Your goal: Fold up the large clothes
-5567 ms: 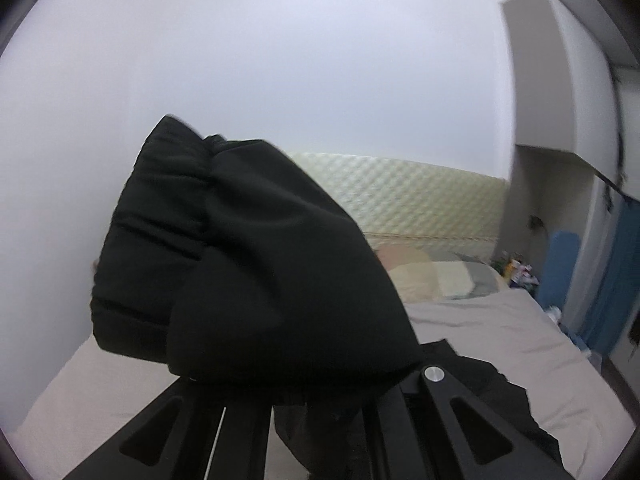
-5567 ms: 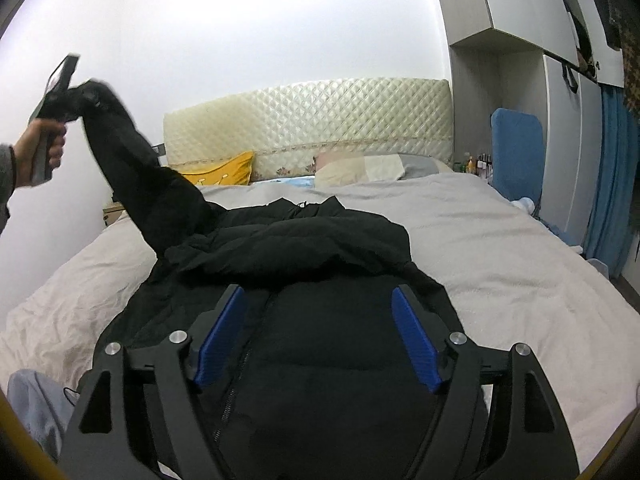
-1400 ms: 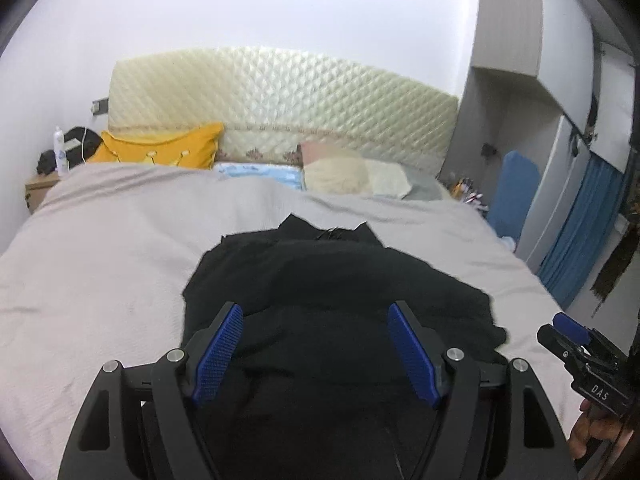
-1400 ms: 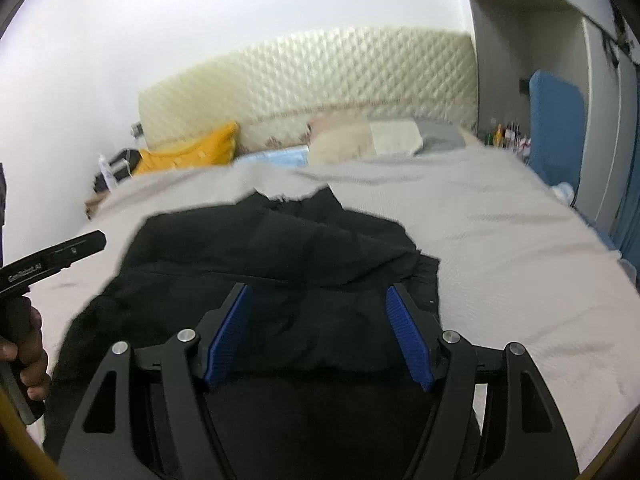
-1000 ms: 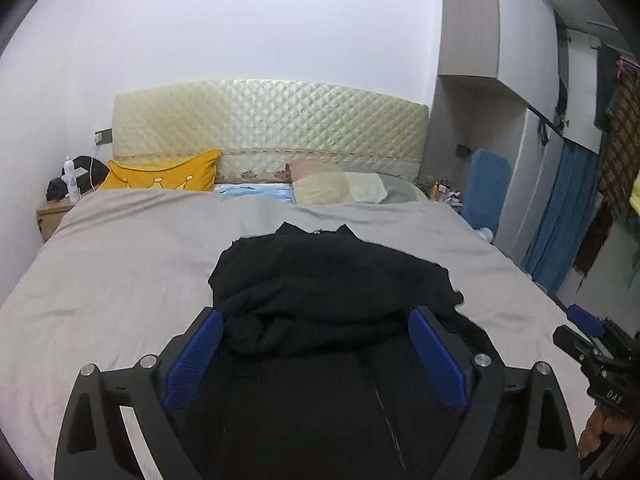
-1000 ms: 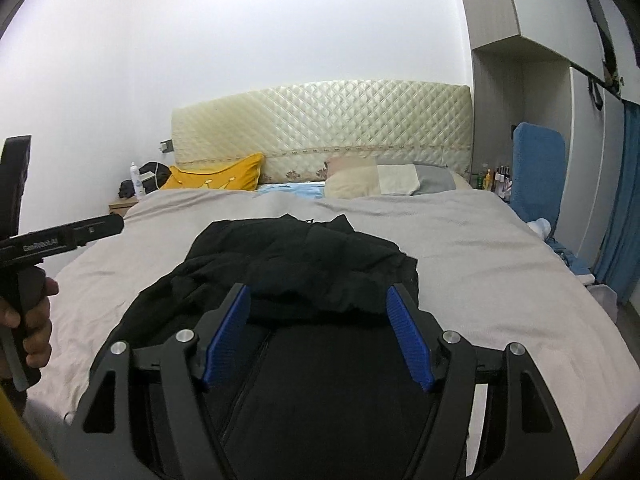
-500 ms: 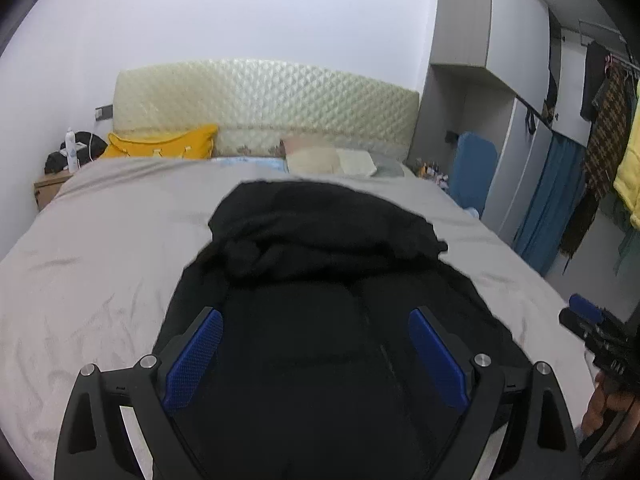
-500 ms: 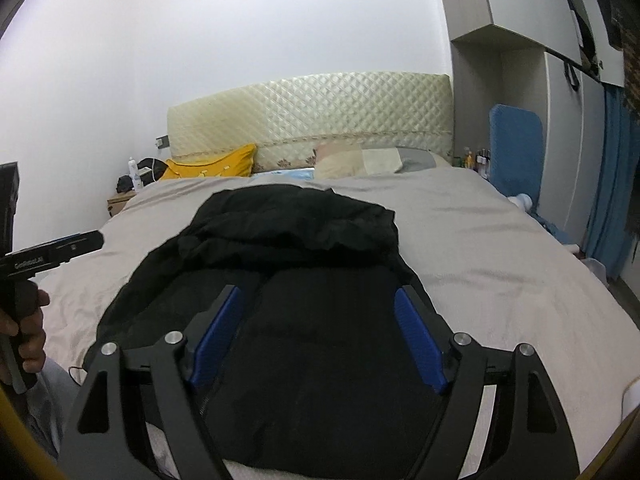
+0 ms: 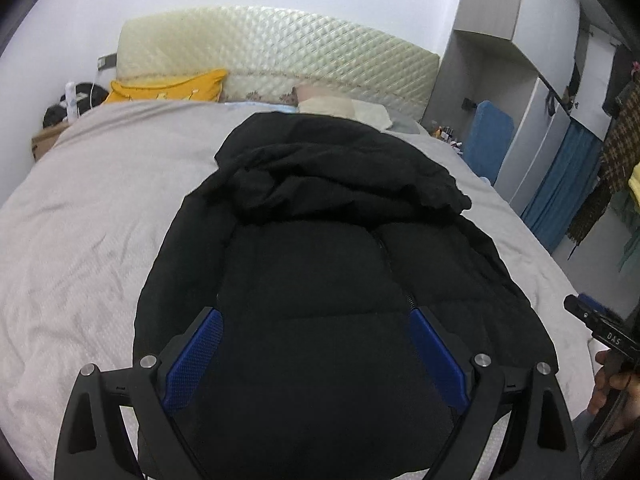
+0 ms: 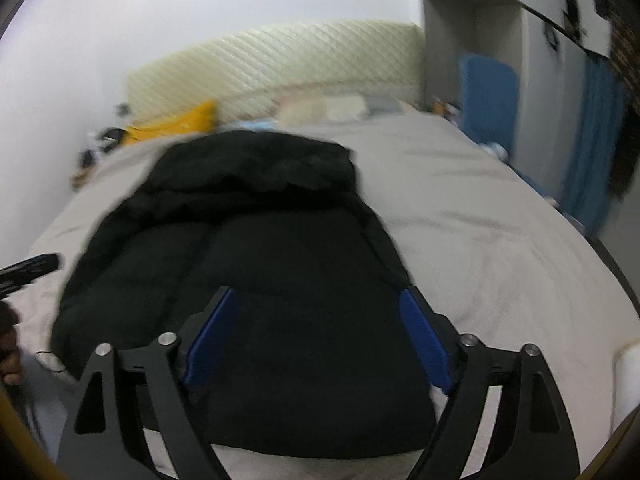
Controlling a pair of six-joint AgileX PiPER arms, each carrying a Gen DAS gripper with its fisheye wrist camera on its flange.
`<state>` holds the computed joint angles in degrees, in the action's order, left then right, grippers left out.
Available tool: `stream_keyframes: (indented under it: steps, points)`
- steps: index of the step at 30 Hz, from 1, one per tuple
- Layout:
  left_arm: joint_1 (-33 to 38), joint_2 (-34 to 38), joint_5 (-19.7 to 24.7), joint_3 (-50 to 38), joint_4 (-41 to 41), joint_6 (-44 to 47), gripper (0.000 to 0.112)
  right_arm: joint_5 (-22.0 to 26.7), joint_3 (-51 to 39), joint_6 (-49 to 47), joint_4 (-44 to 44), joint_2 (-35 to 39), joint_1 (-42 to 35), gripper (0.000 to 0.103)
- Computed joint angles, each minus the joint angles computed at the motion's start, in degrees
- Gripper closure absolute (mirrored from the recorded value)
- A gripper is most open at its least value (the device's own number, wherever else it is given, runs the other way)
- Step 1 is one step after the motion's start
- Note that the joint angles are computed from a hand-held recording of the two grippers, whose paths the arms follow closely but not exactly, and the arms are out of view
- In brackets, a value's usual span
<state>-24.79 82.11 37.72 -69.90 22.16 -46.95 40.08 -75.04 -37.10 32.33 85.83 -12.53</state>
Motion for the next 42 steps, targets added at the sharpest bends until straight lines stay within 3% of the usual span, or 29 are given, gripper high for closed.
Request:
stream_keyframes:
  steps: [3, 7, 11, 19, 23, 25, 33, 42]
  points:
    - [1.6, -0.2, -1.0, 0.6, -3.4, 2.2, 0.018, 4.7, -3.6, 3.7, 1.0, 3.9, -3.2, 0.013]
    - [2.8, 0.0, -1.0, 0.6, -5.7, 3.6, 0.018, 12.1, -8.6, 10.1, 2.7, 9.9, -8.0, 0.001]
    - [3.7, 0.3, -0.9, 0.4, -7.6, 4.3, 0.018, 16.1, -12.4, 17.7, 1.0, 15.2, -11.0, 0.001]
    - [5.7, 1.0, -1.6, 0.6, -12.6, 7.1, 0.018, 18.7, -14.9, 25.5, -3.1, 19.8, -10.4, 0.001]
    - [6.3, 1.8, -1.4, 0.5, -14.0, 8.0, 0.018, 24.5, -18.6, 26.2, 0.0, 25.4, -10.6, 0.001]
    - [6.6, 1.8, -1.6, 0.6, -14.8, 8.6, 0.018, 24.7, -17.9, 27.4, 1.3, 26.3, -10.6, 0.001]
    - [7.5, 1.6, -1.6, 1.5, -16.1, 8.6, 0.018, 24.7, -10.8, 16.9, 11.4, 20.5, -12.7, 0.0]
    - [11.5, 1.3, -0.4, 2.3, -25.2, 15.4, 0.018, 26.0, -5.0, -1.6, 22.4, 13.2, -11.5, 0.002]
